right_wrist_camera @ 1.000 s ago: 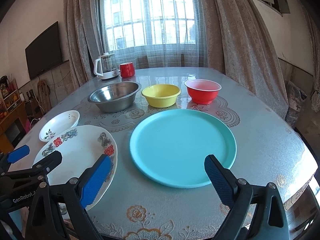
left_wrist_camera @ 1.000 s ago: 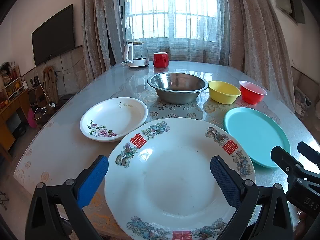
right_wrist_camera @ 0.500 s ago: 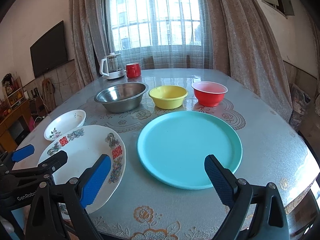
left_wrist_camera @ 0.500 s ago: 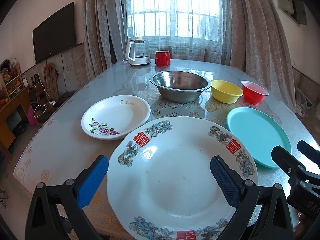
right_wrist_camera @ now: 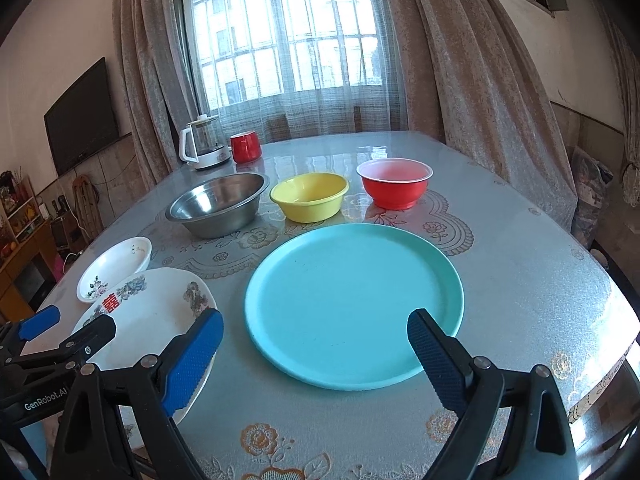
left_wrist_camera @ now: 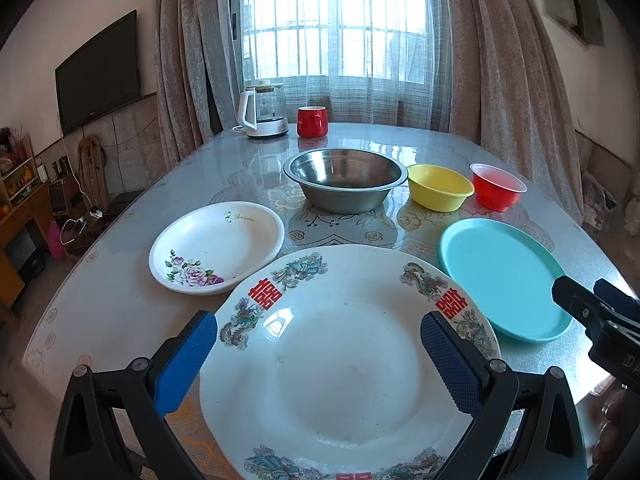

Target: Organize plates and bowls

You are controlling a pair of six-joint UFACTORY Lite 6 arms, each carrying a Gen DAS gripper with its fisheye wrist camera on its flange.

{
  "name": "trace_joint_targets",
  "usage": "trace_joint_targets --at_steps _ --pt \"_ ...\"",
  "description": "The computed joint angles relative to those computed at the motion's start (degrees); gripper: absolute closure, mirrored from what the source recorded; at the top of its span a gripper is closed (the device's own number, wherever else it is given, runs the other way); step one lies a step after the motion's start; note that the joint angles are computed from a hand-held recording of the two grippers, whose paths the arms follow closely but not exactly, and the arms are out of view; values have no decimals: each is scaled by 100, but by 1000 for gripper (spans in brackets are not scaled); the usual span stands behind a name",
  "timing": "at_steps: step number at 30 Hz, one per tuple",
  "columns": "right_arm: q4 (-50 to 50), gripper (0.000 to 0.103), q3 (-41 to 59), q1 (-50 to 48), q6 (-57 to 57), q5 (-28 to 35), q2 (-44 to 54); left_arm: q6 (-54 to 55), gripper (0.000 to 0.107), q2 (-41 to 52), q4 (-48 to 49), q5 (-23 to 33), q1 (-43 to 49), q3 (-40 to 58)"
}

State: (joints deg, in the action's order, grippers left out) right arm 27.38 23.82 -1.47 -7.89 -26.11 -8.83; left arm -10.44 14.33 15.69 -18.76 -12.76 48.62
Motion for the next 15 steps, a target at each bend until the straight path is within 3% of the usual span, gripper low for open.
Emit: trace_joint_targets --at_steps 15 --pt "-2534 10 -48 -1644 2200 232 57 450 5 89 -394 281 -439 328"
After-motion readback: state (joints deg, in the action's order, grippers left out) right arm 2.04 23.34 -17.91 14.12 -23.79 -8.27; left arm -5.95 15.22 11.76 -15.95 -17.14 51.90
